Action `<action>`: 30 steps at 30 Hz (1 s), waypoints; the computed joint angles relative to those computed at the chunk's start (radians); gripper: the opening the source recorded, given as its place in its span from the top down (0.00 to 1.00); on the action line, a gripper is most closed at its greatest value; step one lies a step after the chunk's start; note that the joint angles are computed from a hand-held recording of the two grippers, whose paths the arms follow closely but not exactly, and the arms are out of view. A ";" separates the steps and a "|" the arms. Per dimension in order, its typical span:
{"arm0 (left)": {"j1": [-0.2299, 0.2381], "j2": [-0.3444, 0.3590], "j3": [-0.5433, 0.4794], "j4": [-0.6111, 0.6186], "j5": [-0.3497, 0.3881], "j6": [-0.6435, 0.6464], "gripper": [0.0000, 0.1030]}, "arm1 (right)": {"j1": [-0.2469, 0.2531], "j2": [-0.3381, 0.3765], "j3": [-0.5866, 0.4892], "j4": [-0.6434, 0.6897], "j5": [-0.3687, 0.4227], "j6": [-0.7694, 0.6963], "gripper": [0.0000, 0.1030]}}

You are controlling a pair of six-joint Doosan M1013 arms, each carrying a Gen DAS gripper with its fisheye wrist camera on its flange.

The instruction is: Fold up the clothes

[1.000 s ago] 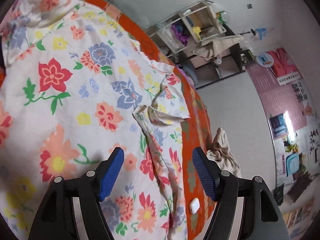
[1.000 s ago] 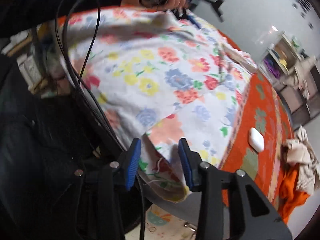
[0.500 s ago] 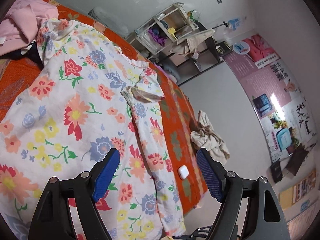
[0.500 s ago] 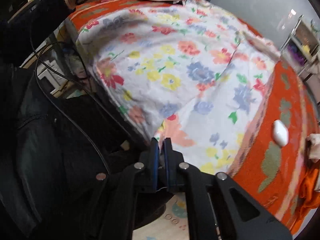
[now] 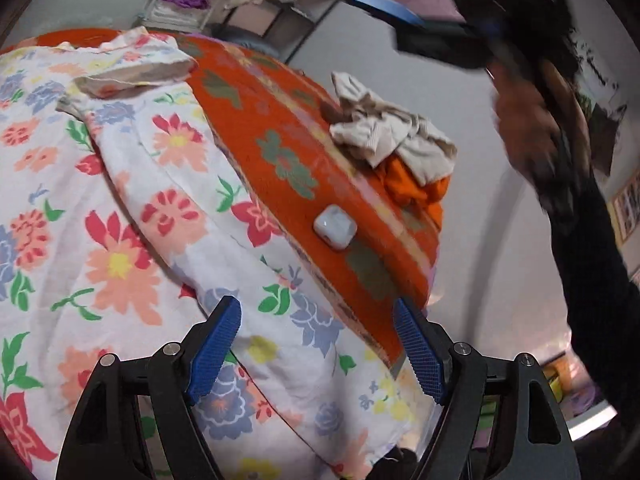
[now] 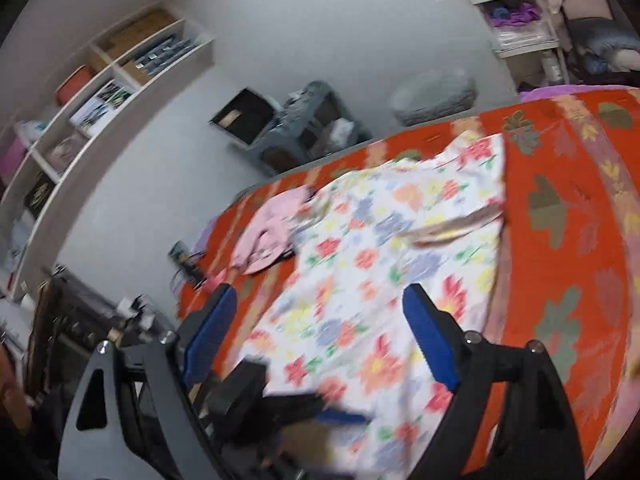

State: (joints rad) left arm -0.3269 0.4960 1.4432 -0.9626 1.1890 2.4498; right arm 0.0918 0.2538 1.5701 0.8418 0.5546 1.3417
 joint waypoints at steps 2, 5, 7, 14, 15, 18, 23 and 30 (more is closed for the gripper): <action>-0.002 0.029 -0.026 0.019 0.059 -0.044 0.23 | -0.032 0.087 -0.074 -0.131 0.013 0.179 0.29; 0.009 0.047 -0.038 0.005 0.102 -0.052 0.23 | -0.072 0.193 -0.154 -0.139 0.089 0.302 0.42; 0.020 0.056 -0.046 -0.020 0.130 -0.058 0.23 | -0.082 0.244 -0.204 -0.147 0.142 0.324 0.42; 0.038 0.101 -0.088 -0.034 0.207 -0.118 0.23 | -0.052 0.324 -0.307 -0.280 0.191 0.352 0.98; 0.039 0.104 -0.093 -0.036 0.215 -0.122 0.23 | -0.048 0.328 -0.316 -0.279 0.186 0.339 0.96; 0.042 0.110 -0.099 -0.035 0.231 -0.132 0.23 | -0.050 0.355 -0.370 -0.201 0.197 0.247 0.97; 0.086 0.106 -0.085 -0.084 0.213 -0.213 0.23 | -0.042 0.430 -0.512 -0.108 0.222 0.150 0.95; 0.159 -0.012 0.032 -0.098 -0.155 -0.273 0.23 | 0.001 0.580 -0.762 -0.156 0.310 0.200 0.42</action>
State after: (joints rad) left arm -0.1682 0.4844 1.4751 -1.0611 1.0342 2.1771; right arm 0.0925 0.8341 0.8083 0.6856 0.8643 1.5416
